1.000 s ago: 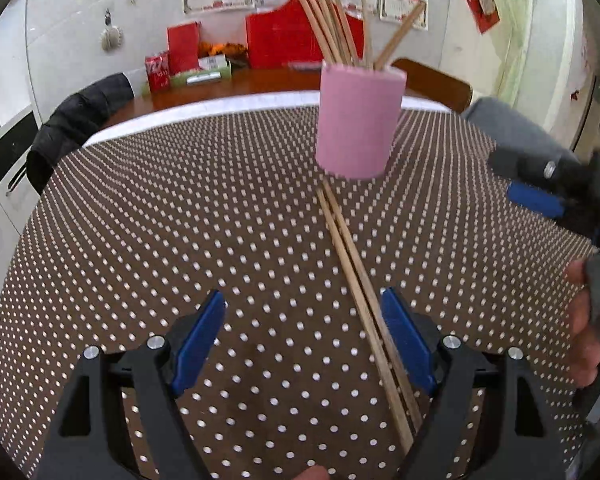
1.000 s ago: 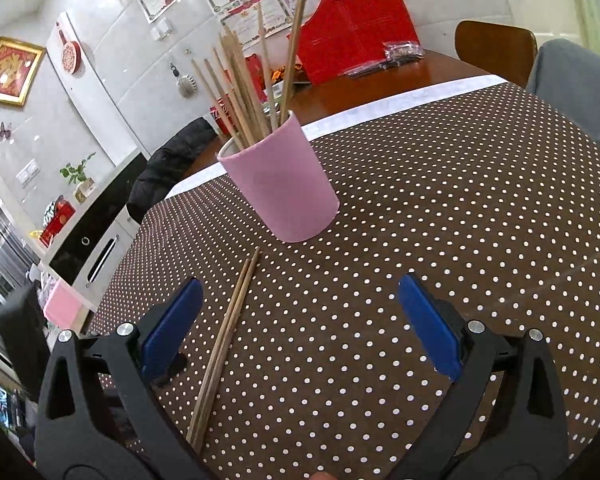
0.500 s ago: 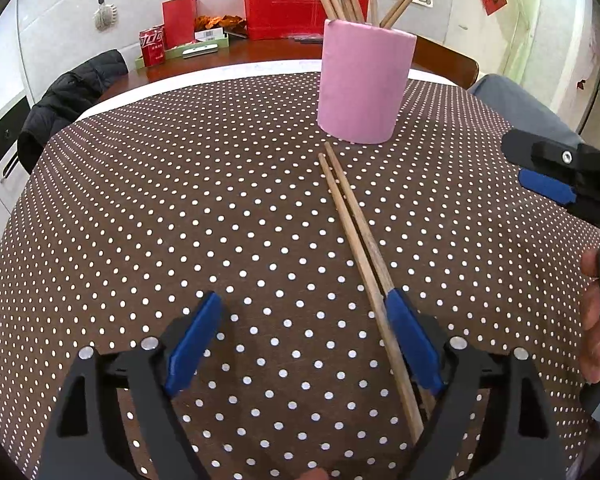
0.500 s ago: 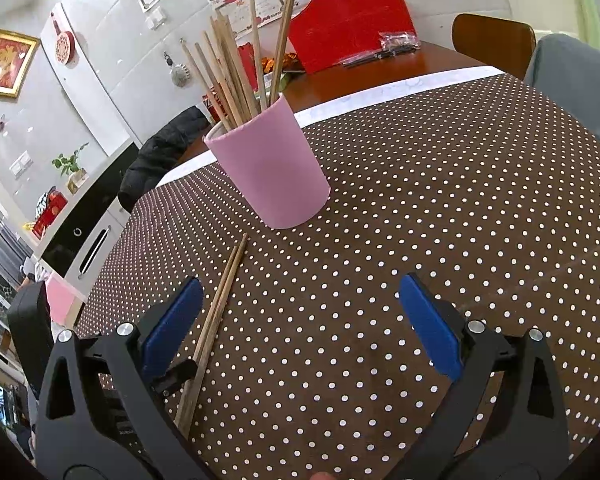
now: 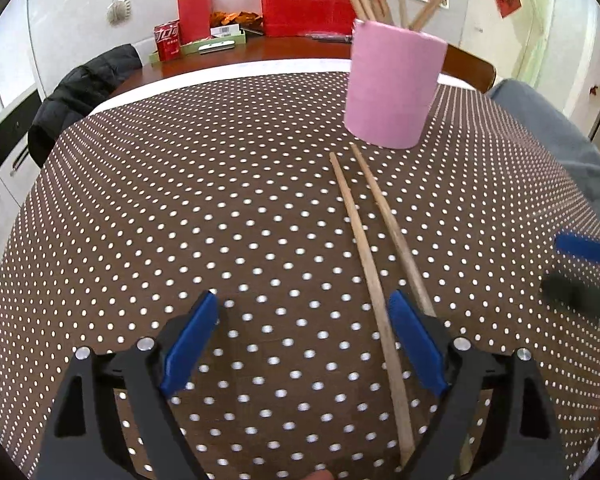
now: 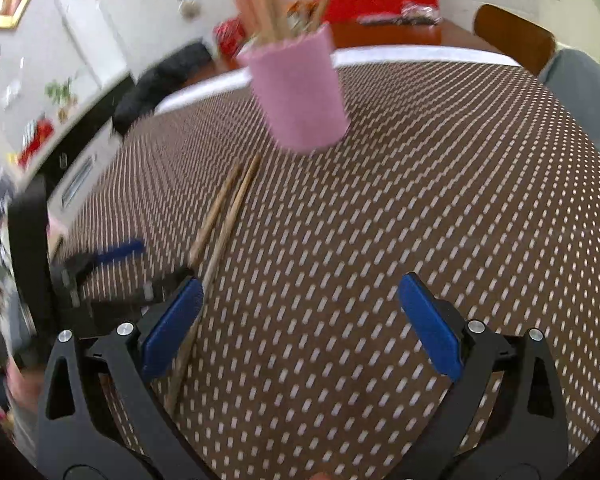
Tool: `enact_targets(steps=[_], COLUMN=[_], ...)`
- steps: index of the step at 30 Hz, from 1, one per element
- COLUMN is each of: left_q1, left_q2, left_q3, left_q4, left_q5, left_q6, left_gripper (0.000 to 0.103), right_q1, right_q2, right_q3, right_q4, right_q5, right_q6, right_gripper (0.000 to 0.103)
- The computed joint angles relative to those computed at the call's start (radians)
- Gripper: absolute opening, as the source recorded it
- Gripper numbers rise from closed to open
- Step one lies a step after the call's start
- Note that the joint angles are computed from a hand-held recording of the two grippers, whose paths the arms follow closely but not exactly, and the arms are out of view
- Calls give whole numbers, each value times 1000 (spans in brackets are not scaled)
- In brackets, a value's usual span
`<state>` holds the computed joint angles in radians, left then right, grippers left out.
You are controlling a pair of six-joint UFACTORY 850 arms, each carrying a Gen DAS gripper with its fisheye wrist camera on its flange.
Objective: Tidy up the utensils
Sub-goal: 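Move both open tools back down to the last chopsticks on the cloth, then close the right tool on a chopstick while the left tool grasps another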
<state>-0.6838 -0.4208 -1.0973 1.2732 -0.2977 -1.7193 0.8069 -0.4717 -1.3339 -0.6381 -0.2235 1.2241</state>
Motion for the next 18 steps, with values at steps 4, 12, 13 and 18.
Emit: enact_targets(steps=[4, 12, 13, 18], left_q1=[16, 21, 21, 12], left_q2=[14, 41, 42, 45], left_q3=[19, 67, 68, 76], left_q4=[38, 160, 161, 168], left_q5=[15, 17, 16, 7], left_q6=[-54, -192, -192, -206], left_gripper=[86, 86, 86, 86], right_q1=[35, 95, 93, 50], right_q2=[-58, -153, -148, -136], right_q3=[-59, -179, -175, -169], right_q4=[106, -90, -94, -10], right_q5=[-38, -207, -222, -221], right_q6=[-120, -93, -94, -163], right_gripper=[96, 83, 82, 69])
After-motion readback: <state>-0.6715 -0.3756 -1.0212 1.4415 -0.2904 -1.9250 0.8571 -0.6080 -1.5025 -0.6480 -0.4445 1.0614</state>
